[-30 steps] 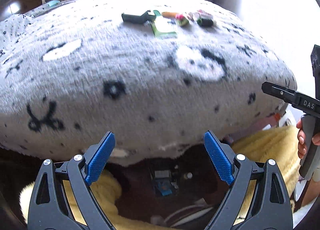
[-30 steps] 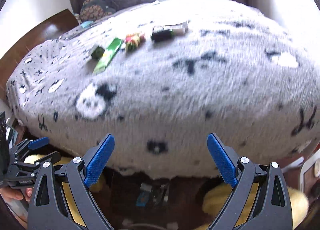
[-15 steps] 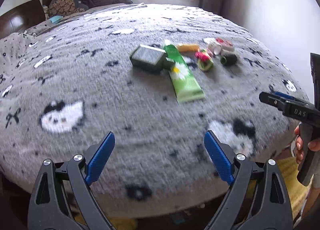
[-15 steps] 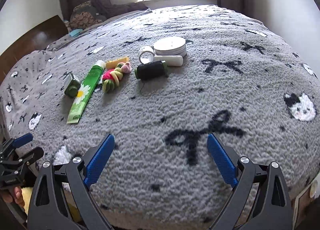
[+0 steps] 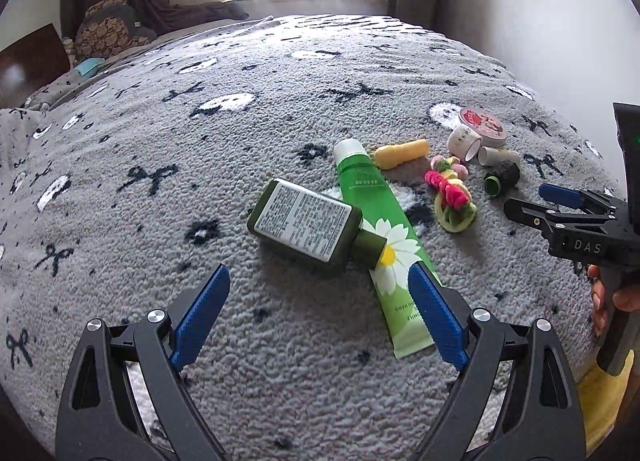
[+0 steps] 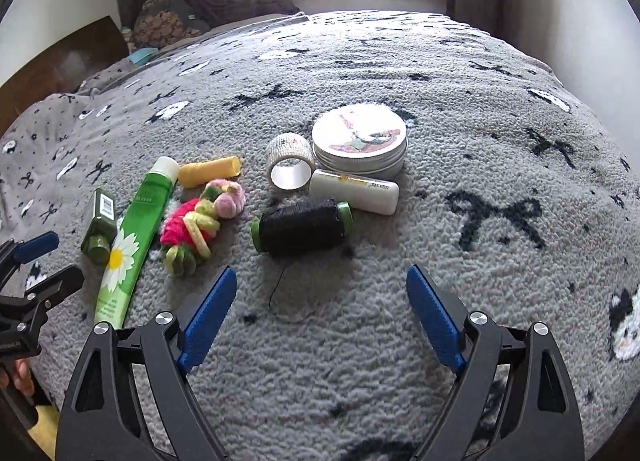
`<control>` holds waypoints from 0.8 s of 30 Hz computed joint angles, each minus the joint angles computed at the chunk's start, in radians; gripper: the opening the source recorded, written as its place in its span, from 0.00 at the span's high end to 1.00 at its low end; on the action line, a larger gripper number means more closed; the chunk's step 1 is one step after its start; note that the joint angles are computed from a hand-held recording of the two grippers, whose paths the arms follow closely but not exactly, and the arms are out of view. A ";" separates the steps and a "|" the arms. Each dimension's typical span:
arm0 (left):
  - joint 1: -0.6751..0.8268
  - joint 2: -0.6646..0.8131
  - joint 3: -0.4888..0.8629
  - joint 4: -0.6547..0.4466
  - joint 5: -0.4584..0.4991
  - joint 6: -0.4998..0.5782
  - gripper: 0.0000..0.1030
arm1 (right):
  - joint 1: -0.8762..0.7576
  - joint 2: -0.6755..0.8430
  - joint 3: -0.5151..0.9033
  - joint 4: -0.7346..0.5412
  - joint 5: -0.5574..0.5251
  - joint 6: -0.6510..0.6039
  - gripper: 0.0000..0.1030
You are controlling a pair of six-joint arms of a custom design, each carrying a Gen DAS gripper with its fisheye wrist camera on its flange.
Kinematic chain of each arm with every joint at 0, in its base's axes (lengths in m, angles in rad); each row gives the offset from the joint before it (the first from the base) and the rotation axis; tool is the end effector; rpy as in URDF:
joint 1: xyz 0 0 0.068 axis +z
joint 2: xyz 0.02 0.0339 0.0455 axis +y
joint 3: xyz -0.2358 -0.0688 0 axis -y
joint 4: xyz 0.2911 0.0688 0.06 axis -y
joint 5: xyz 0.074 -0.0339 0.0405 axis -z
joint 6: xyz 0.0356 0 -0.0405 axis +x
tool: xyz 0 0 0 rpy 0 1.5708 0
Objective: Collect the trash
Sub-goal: 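Grasp the black thread spool with the right tool while the left grasps the dark green bottle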
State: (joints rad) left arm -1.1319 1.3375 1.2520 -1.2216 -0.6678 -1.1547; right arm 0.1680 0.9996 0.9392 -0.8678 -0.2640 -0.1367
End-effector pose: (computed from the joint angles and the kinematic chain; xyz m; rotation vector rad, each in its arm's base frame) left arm 0.1420 -0.2506 0.2794 -0.1394 2.4279 0.0562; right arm 0.2466 0.0512 0.2674 -0.4853 2.4376 0.3426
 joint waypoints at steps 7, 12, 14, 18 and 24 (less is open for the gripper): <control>0.086 0.018 -0.020 0.073 0.039 0.140 0.17 | 0.041 0.076 0.028 0.045 0.037 0.010 0.20; 0.147 0.009 -0.050 0.150 0.067 0.229 0.17 | 0.042 0.110 0.045 0.064 0.043 0.008 0.29; 0.170 0.001 -0.065 0.190 0.087 0.258 0.17 | 0.041 0.118 0.049 0.070 0.042 0.010 0.34; 0.197 -0.006 -0.079 0.233 0.111 0.287 0.20 | 0.053 0.106 0.042 0.078 0.059 0.001 0.46; 0.178 -0.010 -0.077 0.209 0.110 0.254 0.20 | 0.031 0.061 0.018 0.065 0.033 -0.007 0.47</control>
